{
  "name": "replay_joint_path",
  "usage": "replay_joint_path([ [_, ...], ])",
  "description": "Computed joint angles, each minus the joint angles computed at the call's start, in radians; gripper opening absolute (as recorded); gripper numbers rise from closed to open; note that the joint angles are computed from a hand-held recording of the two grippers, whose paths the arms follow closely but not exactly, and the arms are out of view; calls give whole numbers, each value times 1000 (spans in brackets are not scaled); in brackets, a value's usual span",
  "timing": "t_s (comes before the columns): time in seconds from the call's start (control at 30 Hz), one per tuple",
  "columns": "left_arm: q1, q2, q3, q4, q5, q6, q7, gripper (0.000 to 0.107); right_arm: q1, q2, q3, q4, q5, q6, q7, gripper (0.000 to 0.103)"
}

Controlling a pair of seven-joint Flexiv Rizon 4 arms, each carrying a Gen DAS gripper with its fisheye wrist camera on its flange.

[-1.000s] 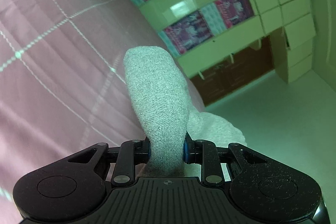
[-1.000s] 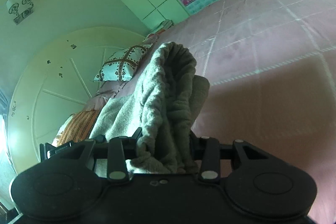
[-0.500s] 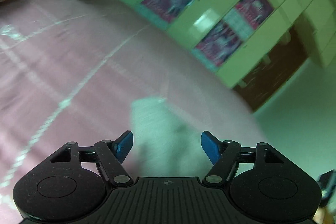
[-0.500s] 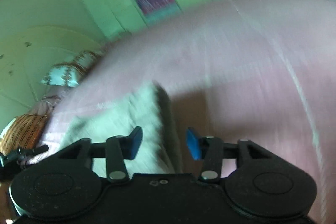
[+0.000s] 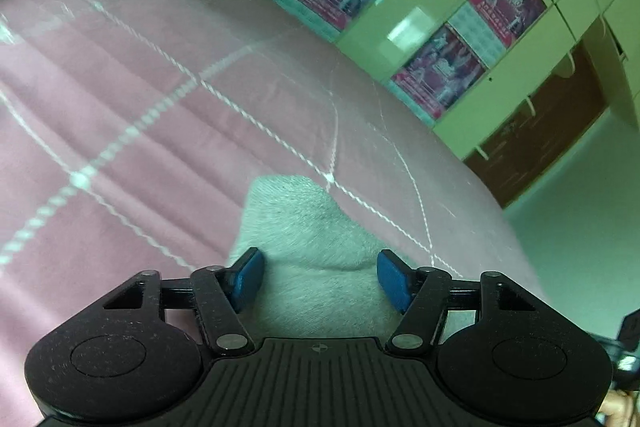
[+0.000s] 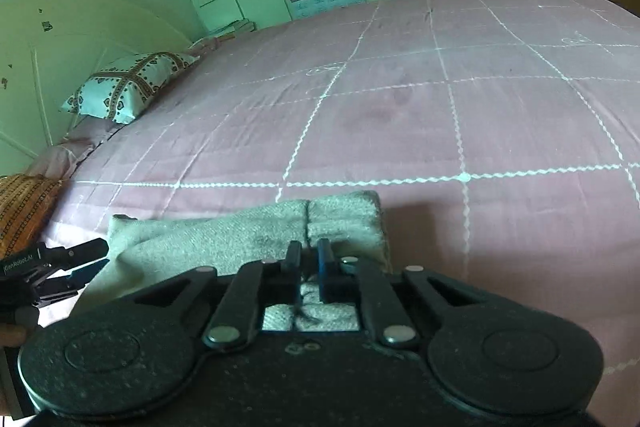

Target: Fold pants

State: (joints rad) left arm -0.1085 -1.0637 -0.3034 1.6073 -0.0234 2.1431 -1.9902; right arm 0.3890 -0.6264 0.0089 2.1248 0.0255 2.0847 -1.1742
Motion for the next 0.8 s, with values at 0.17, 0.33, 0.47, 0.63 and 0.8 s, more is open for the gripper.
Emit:
replay_joint_path([
  [0.17, -87, 92, 92, 142, -65, 98, 25, 69, -68, 27, 91, 78, -56, 146, 4, 10],
  [0.33, -280, 125, 272, 126, -221, -140, 209, 72, -27, 23, 49, 60, -25, 25, 10, 9],
  [0.47, -406, 183, 355, 218, -334, -27, 256, 73, 5, 106, 39, 136, 0, 80, -19, 17],
  [0.63, -579, 185, 438, 249, -576, -67, 405, 73, 126, 149, -31, 214, 66, 73, -132, 16],
  [0.8, -642, 206, 438, 272, -743, -56, 444, 77, 182, 164, -59, 198, 181, -15, -168, 14],
])
